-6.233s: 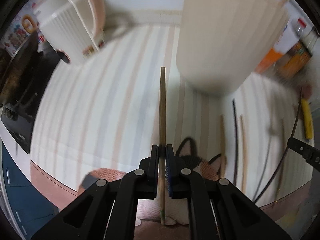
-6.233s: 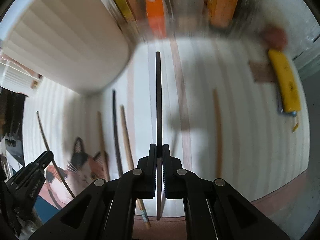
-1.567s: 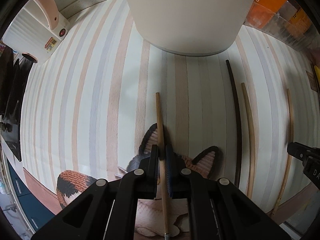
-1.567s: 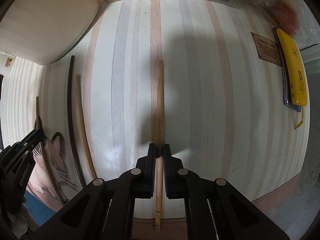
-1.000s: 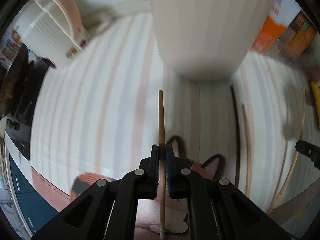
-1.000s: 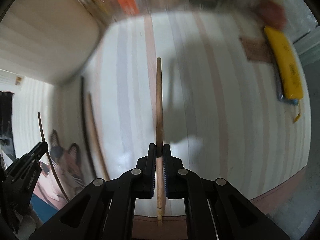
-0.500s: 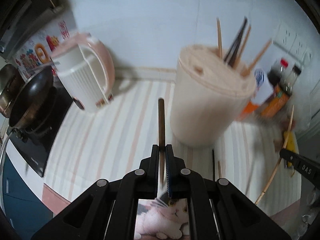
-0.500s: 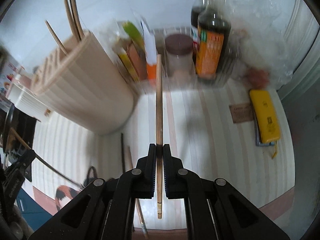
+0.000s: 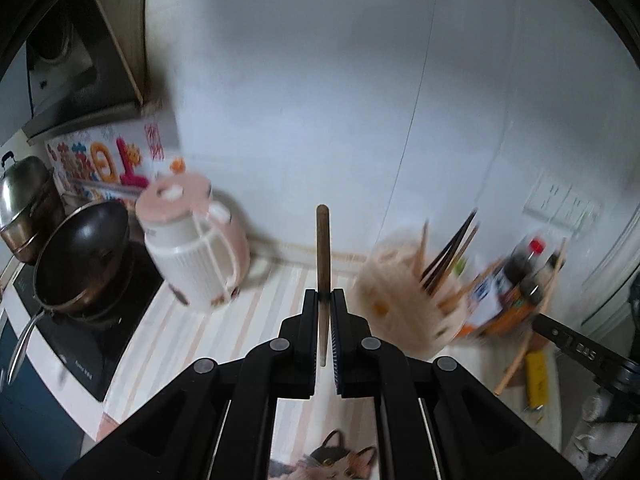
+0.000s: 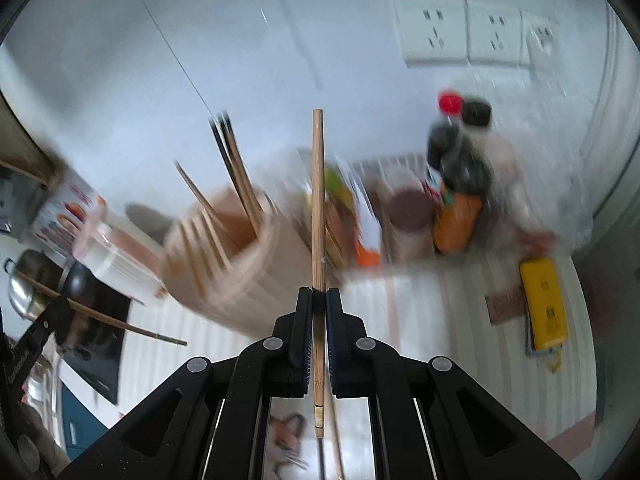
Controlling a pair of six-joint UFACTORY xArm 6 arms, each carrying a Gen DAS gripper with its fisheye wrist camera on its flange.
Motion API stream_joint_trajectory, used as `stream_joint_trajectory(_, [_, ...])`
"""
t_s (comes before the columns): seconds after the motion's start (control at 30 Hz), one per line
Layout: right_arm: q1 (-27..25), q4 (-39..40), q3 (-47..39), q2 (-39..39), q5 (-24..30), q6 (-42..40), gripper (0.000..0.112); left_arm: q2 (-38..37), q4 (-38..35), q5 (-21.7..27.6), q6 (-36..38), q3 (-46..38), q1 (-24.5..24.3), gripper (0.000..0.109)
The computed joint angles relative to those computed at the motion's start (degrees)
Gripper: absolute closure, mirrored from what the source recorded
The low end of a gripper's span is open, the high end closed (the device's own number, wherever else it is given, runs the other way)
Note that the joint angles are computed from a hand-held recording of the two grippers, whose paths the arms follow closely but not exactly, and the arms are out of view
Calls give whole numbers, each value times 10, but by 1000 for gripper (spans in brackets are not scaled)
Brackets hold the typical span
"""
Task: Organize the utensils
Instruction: 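Carry both wooden chopsticks over the beige holder and release them inside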
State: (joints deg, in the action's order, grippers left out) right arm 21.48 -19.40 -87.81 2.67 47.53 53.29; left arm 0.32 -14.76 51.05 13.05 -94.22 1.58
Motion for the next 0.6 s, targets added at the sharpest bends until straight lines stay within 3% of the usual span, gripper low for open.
stream_joint_trajectory(0.37, [-27, -30, -252, 129, -1, -23, 106, 145, -78, 121, -3, -285, -24, 105])
stream_joint_trajectory(0.6, [-37, -18, -361, 215, -7, -39, 106, 231, -81, 179, -26, -386, -50, 105])
